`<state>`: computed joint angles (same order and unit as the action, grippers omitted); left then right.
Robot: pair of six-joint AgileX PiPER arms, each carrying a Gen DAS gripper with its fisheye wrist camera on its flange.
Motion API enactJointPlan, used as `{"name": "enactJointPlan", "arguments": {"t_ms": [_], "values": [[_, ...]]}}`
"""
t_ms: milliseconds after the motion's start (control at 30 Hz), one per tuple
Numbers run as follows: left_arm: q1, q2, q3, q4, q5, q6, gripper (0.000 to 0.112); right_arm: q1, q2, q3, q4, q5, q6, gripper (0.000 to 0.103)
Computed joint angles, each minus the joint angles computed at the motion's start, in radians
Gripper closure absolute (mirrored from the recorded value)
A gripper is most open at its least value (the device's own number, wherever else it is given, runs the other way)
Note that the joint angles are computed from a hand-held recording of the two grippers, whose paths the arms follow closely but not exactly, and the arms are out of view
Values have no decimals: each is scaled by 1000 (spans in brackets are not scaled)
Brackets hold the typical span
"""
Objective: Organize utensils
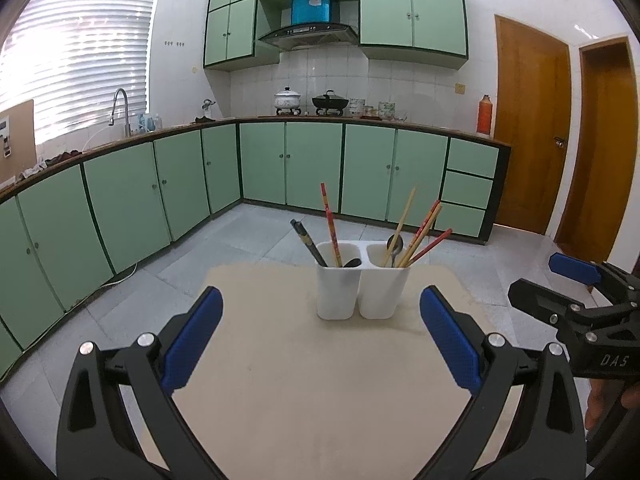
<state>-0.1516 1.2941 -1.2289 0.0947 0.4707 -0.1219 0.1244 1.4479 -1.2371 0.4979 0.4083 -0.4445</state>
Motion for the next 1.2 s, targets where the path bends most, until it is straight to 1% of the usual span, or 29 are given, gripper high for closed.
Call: {"name": "enactJointPlan", "arguments": {"t_ms": [700,833,1200], "values": [[-5,-5,-1,-9,6,10,16,-1,-5,-15,3,5,-5,6],[3,3,-6,-43,14,42,16,0,-3,-18,-1,6,-3,6],[-6,15,-10,-14,13,12,16,13,22,-32,-21,3,21,6]]}}
